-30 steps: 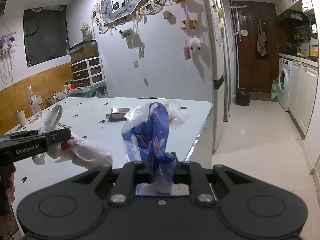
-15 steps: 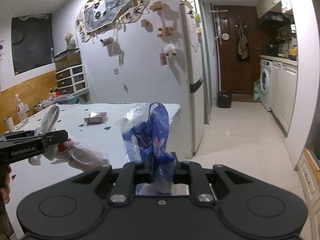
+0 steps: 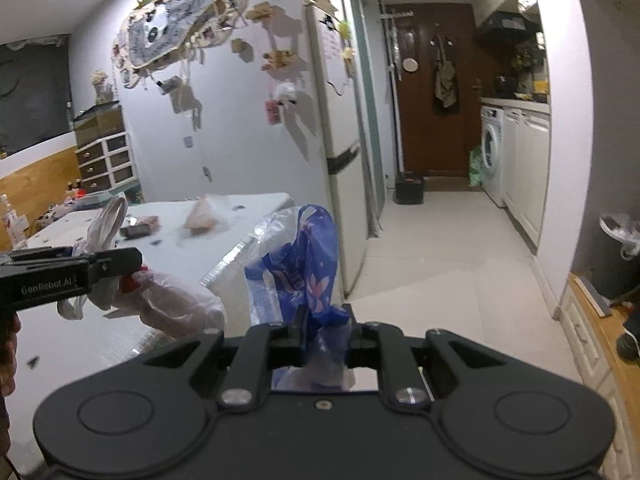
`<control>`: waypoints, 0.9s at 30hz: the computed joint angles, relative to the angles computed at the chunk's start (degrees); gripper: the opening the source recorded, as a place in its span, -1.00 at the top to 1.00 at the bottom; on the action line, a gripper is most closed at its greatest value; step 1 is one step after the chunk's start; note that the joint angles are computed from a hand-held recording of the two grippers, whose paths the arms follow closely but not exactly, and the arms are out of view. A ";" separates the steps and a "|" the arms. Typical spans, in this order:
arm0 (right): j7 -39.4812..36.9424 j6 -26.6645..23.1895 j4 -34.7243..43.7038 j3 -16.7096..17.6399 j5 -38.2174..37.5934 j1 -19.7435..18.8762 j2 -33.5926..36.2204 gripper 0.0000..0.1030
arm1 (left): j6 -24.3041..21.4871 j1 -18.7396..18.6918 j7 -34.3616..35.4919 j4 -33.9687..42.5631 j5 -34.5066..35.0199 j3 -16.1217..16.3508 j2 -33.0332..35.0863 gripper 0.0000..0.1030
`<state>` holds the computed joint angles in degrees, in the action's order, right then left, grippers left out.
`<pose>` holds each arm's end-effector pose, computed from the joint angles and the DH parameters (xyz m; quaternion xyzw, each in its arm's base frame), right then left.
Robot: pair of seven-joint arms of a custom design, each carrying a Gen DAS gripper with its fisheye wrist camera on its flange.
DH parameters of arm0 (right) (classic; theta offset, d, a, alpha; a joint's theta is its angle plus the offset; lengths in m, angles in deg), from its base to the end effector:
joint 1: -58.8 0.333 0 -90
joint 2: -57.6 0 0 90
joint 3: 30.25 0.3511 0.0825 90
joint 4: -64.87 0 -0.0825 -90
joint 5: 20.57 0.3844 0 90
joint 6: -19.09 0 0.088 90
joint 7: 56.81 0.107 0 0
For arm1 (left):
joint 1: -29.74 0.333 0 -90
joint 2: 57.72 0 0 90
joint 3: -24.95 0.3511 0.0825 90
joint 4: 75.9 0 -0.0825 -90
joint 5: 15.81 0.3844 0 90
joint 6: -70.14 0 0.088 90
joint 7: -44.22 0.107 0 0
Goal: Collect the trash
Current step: 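Carry the blue and white bags over the wastebasket with both tools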
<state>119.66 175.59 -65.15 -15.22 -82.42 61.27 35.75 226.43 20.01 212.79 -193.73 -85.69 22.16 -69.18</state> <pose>0.4358 0.1923 0.6134 -0.4921 0.6906 -0.3756 0.3740 0.5292 -0.0839 0.6393 -0.3698 0.7487 -0.4892 0.2519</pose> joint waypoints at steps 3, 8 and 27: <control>-0.23 0.65 -3.22 -1.21 1.20 -0.22 -1.76 0.70 | 0.18 -0.67 -1.27 -0.66 1.61 -1.23 0.59 0.30; -1.74 2.36 -7.93 -2.19 4.08 -1.74 -3.71 0.70 | 0.69 -1.79 -3.88 -1.21 4.70 -2.77 2.05 0.30; -14.74 5.44 -15.24 -3.79 17.81 -3.03 2.88 0.70 | 5.94 -2.06 -20.15 -3.52 26.14 -9.04 13.84 0.30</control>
